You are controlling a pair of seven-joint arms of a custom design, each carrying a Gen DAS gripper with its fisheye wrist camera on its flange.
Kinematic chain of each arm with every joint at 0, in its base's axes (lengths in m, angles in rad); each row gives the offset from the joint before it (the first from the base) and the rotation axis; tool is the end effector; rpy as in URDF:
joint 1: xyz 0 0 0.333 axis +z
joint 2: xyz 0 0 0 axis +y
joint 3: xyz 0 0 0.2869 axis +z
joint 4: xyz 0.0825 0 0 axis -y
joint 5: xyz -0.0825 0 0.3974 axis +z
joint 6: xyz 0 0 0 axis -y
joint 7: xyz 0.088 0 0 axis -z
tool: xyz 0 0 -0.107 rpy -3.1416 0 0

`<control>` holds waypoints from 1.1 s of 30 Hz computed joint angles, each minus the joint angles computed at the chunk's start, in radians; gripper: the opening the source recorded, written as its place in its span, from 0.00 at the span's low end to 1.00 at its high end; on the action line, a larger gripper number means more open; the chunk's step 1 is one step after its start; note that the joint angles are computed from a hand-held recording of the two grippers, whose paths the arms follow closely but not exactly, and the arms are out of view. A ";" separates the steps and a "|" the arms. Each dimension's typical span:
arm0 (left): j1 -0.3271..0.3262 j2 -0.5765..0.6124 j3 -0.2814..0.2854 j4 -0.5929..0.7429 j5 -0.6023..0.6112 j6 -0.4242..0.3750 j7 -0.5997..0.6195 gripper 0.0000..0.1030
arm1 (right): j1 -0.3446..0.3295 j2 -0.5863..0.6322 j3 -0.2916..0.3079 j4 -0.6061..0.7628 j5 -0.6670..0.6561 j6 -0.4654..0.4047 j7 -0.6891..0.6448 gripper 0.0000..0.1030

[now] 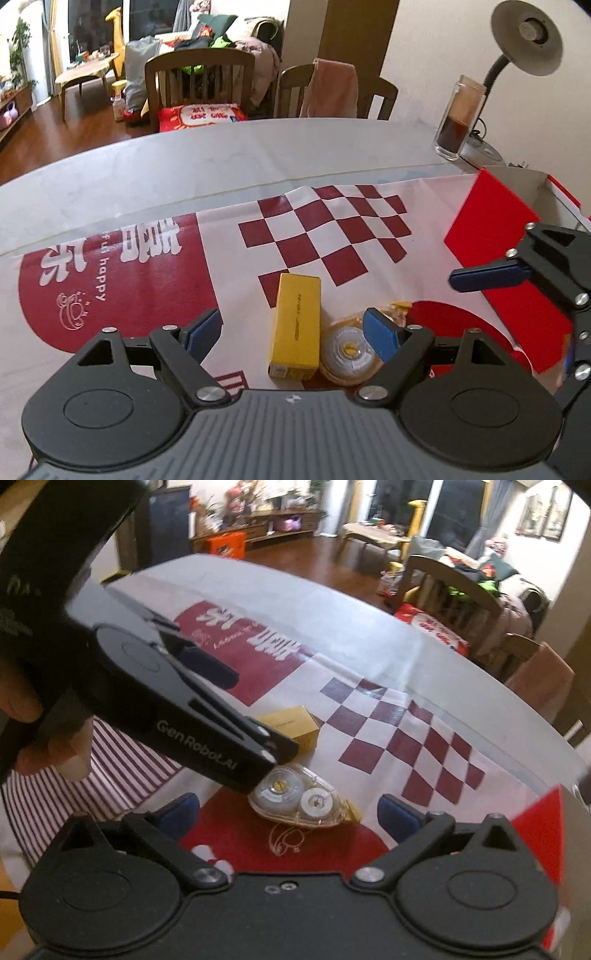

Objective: Organize rigid objects
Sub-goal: 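Grasp the yellow box with the left tool while the right tool grasps the tape roller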

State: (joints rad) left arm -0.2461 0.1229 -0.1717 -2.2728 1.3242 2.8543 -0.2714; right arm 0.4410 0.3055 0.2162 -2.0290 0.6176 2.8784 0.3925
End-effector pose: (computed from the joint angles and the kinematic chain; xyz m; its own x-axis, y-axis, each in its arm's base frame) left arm 0.4756 -0.2688 0.2891 0.1605 -0.9760 0.1473 -0.7386 -0.2177 -0.6380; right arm 0.5238 0.3560 0.3150 0.9230 -0.3549 0.1487 -0.2120 -0.7916 -0.5731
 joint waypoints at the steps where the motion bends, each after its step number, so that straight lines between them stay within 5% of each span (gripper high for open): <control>1: 0.003 0.013 0.004 0.010 0.008 0.012 -0.009 0.81 | 0.005 0.020 -0.007 0.019 -0.022 -0.008 -0.002 0.99; 15: 0.000 0.114 0.064 0.081 0.040 0.103 -0.030 0.80 | 0.046 0.213 -0.064 0.296 -0.273 -0.279 0.006 0.90; 23: -0.007 0.131 0.074 0.096 0.115 0.104 -0.088 0.60 | 0.036 0.250 -0.067 0.369 -0.272 -0.380 0.034 0.89; 33: 0.009 0.130 0.063 0.097 0.159 0.115 -0.120 0.36 | 0.022 0.214 -0.057 0.324 -0.228 -0.382 0.046 0.66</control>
